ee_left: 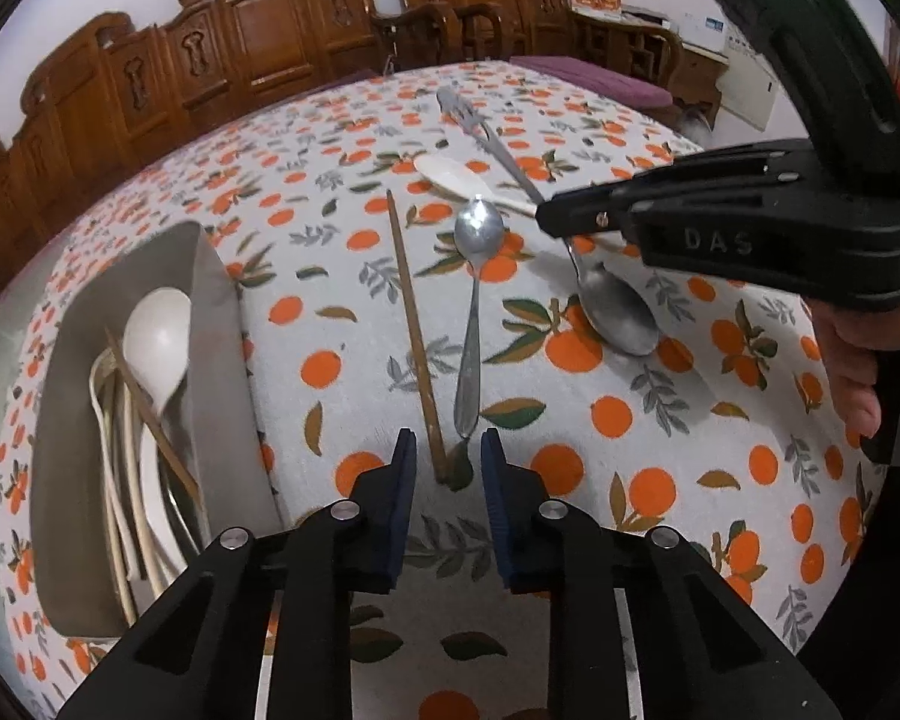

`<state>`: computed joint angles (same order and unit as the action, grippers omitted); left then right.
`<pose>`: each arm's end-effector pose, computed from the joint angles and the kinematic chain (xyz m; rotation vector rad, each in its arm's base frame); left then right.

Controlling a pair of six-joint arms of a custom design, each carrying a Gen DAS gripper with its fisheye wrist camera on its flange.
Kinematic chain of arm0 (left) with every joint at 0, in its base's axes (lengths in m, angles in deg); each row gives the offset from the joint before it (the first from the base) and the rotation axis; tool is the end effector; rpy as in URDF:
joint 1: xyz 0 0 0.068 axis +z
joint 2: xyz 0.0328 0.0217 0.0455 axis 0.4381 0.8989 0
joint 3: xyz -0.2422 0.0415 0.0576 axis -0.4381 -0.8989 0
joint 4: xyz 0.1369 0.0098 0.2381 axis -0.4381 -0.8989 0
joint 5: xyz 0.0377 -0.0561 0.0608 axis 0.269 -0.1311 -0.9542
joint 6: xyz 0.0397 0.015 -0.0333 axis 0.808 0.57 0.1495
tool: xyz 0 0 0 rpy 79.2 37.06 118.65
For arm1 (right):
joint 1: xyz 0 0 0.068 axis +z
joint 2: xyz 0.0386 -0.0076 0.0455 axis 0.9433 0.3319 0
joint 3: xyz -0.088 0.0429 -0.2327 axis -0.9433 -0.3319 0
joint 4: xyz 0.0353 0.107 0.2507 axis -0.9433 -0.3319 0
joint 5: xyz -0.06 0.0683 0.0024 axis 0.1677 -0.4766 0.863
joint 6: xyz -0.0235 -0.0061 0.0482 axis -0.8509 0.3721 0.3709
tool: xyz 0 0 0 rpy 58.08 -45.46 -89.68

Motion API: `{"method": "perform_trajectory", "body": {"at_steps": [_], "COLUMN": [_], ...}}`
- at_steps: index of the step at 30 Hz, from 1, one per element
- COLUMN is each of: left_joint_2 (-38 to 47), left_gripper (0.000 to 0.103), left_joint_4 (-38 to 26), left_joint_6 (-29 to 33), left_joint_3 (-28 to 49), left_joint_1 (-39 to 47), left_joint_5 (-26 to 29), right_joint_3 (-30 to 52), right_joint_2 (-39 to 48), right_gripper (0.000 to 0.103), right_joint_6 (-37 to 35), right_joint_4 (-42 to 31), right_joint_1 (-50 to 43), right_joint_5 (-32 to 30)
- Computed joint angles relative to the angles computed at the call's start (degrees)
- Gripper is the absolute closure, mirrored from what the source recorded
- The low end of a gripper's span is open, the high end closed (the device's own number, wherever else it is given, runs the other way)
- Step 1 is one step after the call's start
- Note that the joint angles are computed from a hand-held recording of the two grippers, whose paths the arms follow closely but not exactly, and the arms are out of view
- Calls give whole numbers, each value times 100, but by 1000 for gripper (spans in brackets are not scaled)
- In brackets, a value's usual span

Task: Organize utensils
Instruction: 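Grasp a wooden chopstick from the table with the left gripper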

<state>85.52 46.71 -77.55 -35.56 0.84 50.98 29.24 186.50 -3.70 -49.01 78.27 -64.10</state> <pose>0.2388 -0.1059 0.0370 0.2783 2.5312 -0.0350 0.3488 0.0599 0.0506 -0.7727 2.3778 0.3736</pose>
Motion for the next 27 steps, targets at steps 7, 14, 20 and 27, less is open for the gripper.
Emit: {"method": "perform_trajectory", "body": {"at_steps": [7,14,20,27], "left_joint_2": [270,110,-919,-2318], "left_gripper": [91,99,99,99], "left_joint_4": [56,56,-104,-604], "left_joint_6": [-52,-31,6,7], "left_joint_3": [115,22,-428,-921], "left_joint_1": [183,219,415,614], "left_joint_5": [227,247,276,315], "right_joint_3": [22,-34,-185,-454], "right_joint_2": [16,-76,-267,-574], "right_gripper": [96,96,96,96], "right_joint_6": [-20,3,78,147], "right_joint_4": [-45,-21,56,176], "right_joint_1": [12,47,100,168], "right_joint_5": [-48,-90,-171,-256]}}
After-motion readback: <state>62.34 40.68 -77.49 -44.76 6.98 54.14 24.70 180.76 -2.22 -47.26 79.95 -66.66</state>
